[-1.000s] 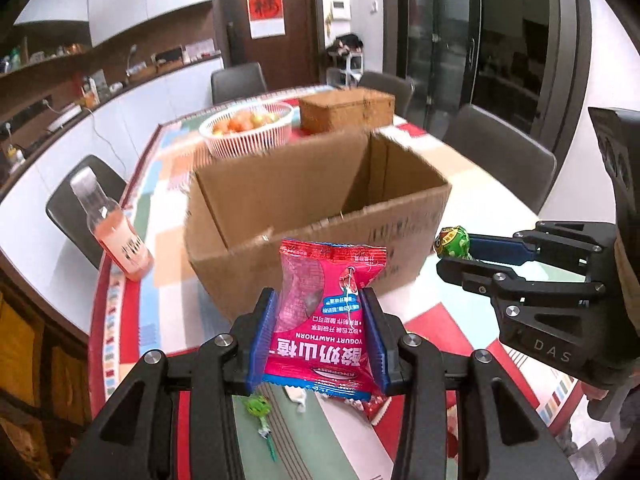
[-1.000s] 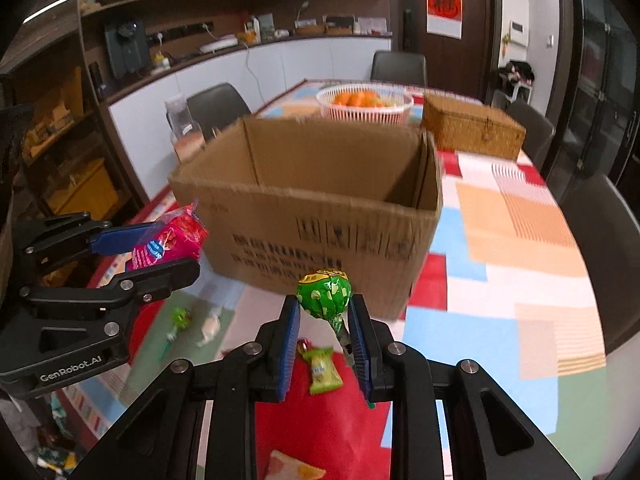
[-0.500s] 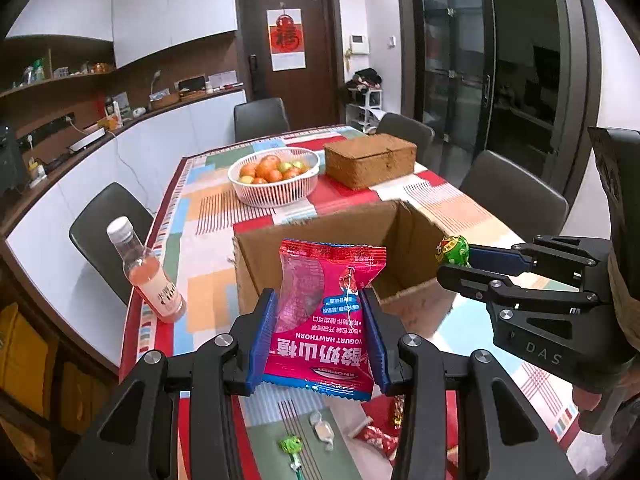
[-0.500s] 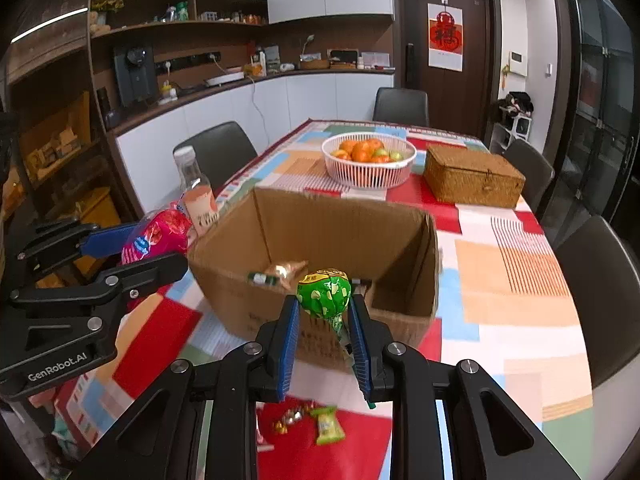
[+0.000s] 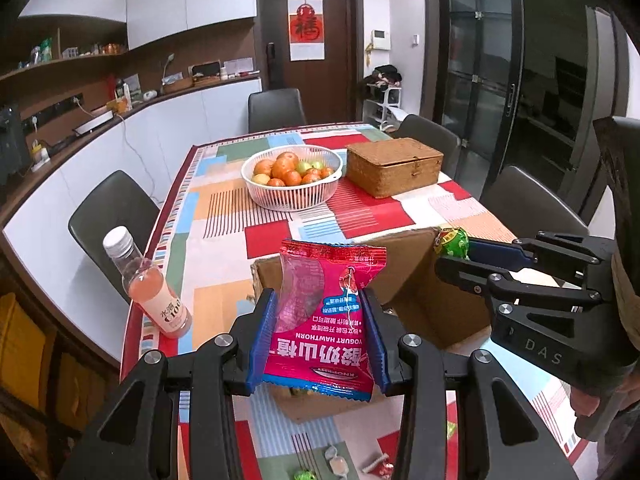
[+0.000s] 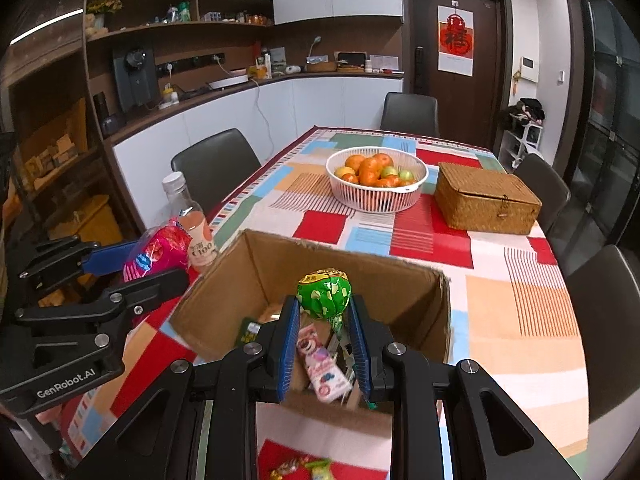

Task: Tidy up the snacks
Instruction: 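Carry the pink bag and green lollipop over the box with both tools, then open both tools to drop the pink bag and lollipop into the box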

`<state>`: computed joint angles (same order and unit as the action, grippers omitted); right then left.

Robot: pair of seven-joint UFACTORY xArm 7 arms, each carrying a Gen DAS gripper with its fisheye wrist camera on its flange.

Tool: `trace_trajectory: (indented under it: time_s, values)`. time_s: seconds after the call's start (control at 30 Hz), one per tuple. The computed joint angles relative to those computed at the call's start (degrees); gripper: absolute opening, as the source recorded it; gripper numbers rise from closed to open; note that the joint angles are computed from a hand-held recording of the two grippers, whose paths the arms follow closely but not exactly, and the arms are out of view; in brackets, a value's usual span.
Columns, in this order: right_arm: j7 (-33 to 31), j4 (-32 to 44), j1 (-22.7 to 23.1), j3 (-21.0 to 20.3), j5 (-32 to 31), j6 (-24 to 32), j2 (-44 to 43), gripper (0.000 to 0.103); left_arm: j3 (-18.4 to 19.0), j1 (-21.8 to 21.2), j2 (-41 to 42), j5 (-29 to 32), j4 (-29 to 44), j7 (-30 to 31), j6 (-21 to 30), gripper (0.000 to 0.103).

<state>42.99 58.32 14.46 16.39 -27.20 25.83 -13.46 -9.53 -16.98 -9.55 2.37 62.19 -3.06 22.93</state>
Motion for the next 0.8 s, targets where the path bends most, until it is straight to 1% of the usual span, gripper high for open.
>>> trace_trajectory:
  time_s: [0.13, 0.23, 0.27, 0.33, 0.37, 0.4, 0.43, 0.5, 0.57, 0.63, 0.8]
  values:
    - [-2.4, 3.7, 0.4, -0.8, 0.3, 1.4, 3.6, 0.026, 0.0, 0.0, 3.8, 0.4, 3.8, 0.4, 1.6, 0.041]
    - [-2.8, 6.0, 1.0, -1.5, -0.4, 3.0, 5.9, 0.026, -0.1, 0.0, 6.4, 2.0, 6.1, -1.1, 2.6, 0.043]
    - [-2.6, 6.5, 1.3, -1.8, -0.6, 3.4, 6.5, 0.026, -0.1, 0.1, 7.1, 3.1, 6.6, -2.1, 2.7, 0.048]
    - [-2.7, 6.9, 1.8, -2.4, -0.8, 3.9, 7.2, 0.027, -0.1, 0.2, 7.4, 7.2, 6.6, -6.0, 2.7, 0.059]
    - [-2.4, 7.0, 1.9, -2.6, -1.2, 4.7, 7.4, 0.029, 0.0, 0.2, 7.0, 7.6, 5.9, -6.6, 2.4, 0.06]
    - [-1.7, 7.3, 2.1, -2.8, -1.7, 5.4, 7.5, 0.035, 0.1, 0.1, 6.6, 7.3, 5.4, -6.5, 2.3, 0.06]
    - [-0.6, 6.7, 2.2, -2.9, -2.2, 5.5, 7.1, 0.038, 0.2, 0.1, 5.8, 7.1, 4.4, -6.5, 2.4, 0.06]
    - [-0.2, 5.4, 2.4, -3.1, -2.3, 5.2, 6.1, 0.038, 0.0, 0.3, 4.0, 8.0, 2.4, -7.4, 2.0, 0.062]
    - [1.8, 3.7, 2.3, -2.4, -4.3, 5.7, 4.4, 0.038, -0.1, 0.5, 1.4, 8.5, -0.7, -7.5, 1.1, 0.063]
    - [3.1, 2.0, 2.2, -1.9, -4.9, 5.2, 2.7, 0.038, -0.2, 0.7, -1.3, 8.1, -3.7, -7.1, 0.4, 0.064]
    - [5.5, -2.1, 2.0, 0.1, -4.3, 3.0, -1.0, 0.038, -0.5, 1.3, -8.4, 7.4, -11.2, -5.7, -1.0, 0.066]
